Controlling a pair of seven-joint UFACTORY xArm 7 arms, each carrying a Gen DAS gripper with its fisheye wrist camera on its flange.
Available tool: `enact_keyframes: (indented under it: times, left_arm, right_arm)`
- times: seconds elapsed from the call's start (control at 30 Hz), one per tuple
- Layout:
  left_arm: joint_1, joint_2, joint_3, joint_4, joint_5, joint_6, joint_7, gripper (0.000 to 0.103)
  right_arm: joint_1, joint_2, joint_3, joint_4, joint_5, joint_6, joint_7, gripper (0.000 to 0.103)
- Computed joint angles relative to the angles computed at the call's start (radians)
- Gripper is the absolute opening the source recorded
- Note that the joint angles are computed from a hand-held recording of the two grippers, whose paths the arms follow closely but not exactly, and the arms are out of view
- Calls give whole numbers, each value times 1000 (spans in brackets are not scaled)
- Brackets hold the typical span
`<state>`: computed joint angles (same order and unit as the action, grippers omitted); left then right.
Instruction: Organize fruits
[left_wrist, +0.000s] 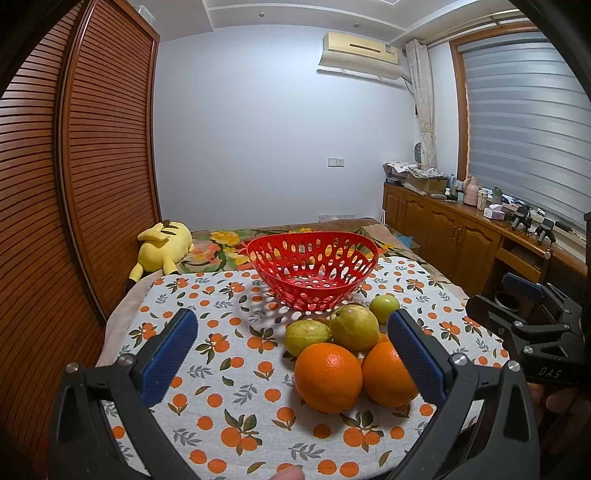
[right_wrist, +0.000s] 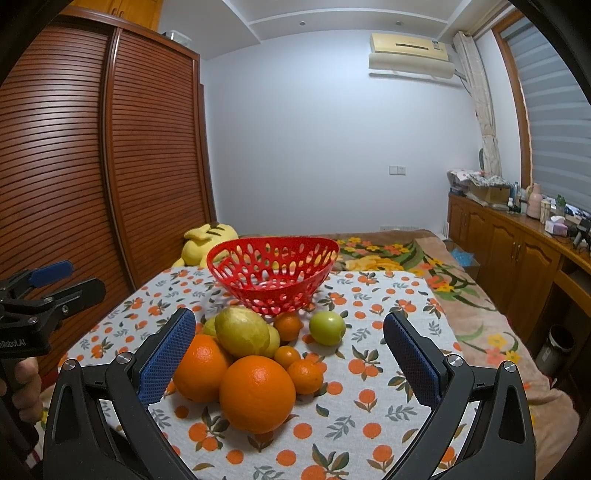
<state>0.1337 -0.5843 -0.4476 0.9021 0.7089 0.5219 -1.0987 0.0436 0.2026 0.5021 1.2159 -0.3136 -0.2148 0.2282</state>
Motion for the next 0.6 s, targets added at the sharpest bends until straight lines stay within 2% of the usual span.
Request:
enact_keyframes:
  times: [0.1,0.3,0.6]
  left_arm:
    - [-3,1,2,1,-1,2,1,103]
    - [-4,1,1,2,2,4,-1,103]
    - [-7,2,2,2,5,6,-4,103]
  right_arm:
    - [14,0,-14,3,6,2,-4,103]
    - [-23,-6,22,-10,-10,2,9,103]
    - [-21,-4,20,-6,-12,4,11,103]
